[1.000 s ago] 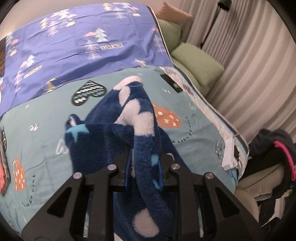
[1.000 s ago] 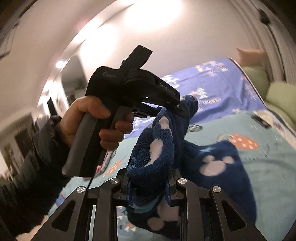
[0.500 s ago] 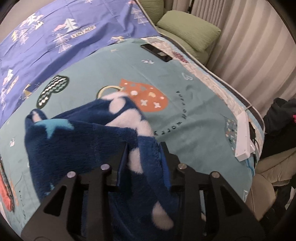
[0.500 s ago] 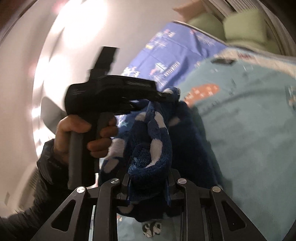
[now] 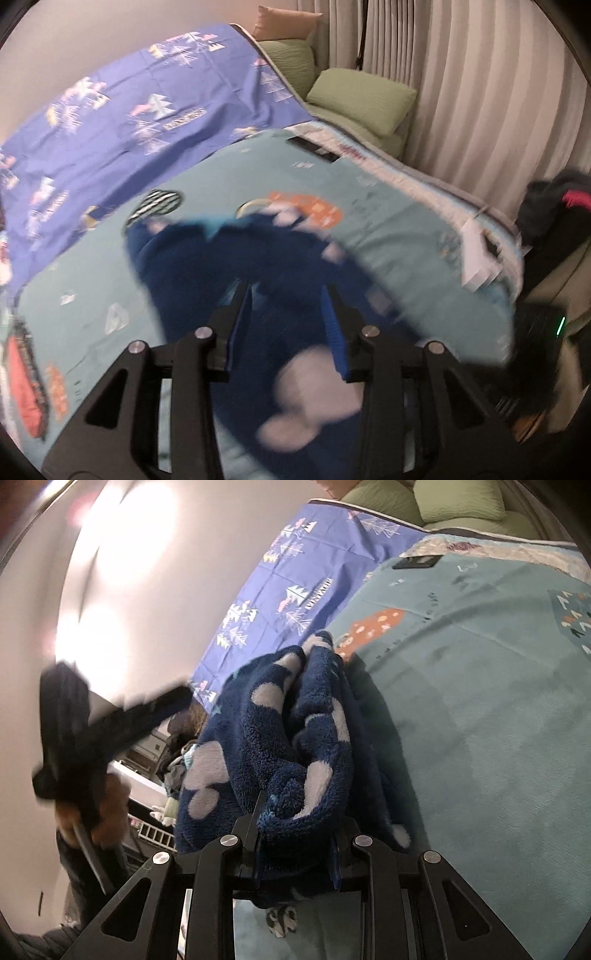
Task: Fold small clothes
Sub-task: 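Lower the bundle onto the sheet with both grippers and open them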
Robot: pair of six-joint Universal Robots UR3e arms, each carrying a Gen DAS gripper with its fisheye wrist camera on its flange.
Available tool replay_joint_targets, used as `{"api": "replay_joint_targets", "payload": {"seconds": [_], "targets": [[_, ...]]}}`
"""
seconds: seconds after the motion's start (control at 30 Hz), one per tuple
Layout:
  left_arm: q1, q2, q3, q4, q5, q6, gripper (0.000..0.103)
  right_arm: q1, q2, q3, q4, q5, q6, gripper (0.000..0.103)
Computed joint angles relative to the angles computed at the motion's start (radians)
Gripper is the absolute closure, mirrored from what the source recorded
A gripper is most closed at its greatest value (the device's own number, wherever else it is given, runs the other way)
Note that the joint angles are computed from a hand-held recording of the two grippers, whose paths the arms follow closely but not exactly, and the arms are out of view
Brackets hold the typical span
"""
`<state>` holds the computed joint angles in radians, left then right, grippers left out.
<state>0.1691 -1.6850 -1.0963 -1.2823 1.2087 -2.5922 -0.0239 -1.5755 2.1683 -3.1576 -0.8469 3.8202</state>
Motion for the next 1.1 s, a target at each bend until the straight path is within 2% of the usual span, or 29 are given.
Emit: {"api": "replay_joint_targets", "payload": {"seconds": [0.1,0.17,0.23,0.27,0.3,0.37,0.43,0.47,0.6,0.67,0.73,0.77,0.87,0.97,1.03,1.1], "targets": [[0.019,0.072,-0.203,0.108,0.035,0.029,0.06,-0.009,-0.022,0.026,0.031,-0.001,-0.015,0.078],[-0.009,0.123,-0.402,0.323,0.096,0.031,0.06,-0.027,-0.039,0.047,0.052,0.024,-0.025,0.077],[-0.059,0.15,-0.554,0.547,0.172,0.043,0.06,-0.038,-0.091,0.042,0.146,0.016,-0.063,0.075],[-0.082,0.149,-0.595,0.623,0.2,0.04,0.06,-0.036,-0.138,0.024,0.232,-0.018,-0.099,0.074],[-0.093,0.144,-0.603,0.644,0.21,0.029,0.06,-0.028,-0.176,0.005,0.297,-0.058,-0.124,0.071],[-0.101,0.117,-0.573,0.631,0.21,0.008,0.06,0.013,-0.243,-0.055,0.406,-0.202,-0.162,0.068],[-0.086,0.095,-0.537,0.595,0.181,0.002,0.06,0.028,-0.284,-0.088,0.448,-0.274,-0.181,0.068],[-0.08,0.094,-0.536,0.588,0.168,0.002,0.06,0.029,-0.303,-0.102,0.453,-0.285,-0.187,0.068],[-0.05,0.114,-0.591,0.621,0.128,0.005,0.06,0.05,-0.246,-0.194,0.424,-0.183,-0.238,0.069],[-0.048,0.136,-0.624,0.643,0.128,0.006,0.06,0.103,-0.157,-0.269,0.424,-0.178,-0.27,0.075],[-0.047,0.146,-0.649,0.671,0.131,-0.001,0.06,0.183,-0.052,-0.371,0.521,-0.288,-0.29,0.08],[-0.046,0.149,-0.662,0.687,0.13,-0.008,0.06,0.21,-0.002,-0.402,0.572,-0.343,-0.302,0.086],[-0.041,0.157,-0.723,0.762,0.114,-0.002,0.06,0.192,0.01,-0.311,0.47,-0.327,-0.299,0.086],[-0.038,0.174,-0.767,0.822,0.109,-0.012,0.06,0.235,-0.025,-0.376,0.594,-0.413,-0.344,0.086],[-0.014,0.205,-0.762,0.786,0.078,-0.016,0.06,0.266,-0.017,-0.415,0.625,-0.452,-0.357,0.086],[0.053,0.272,-0.75,0.673,-0.019,-0.005,0.06,0.284,-0.032,-0.436,0.637,-0.482,-0.373,0.085]]}}
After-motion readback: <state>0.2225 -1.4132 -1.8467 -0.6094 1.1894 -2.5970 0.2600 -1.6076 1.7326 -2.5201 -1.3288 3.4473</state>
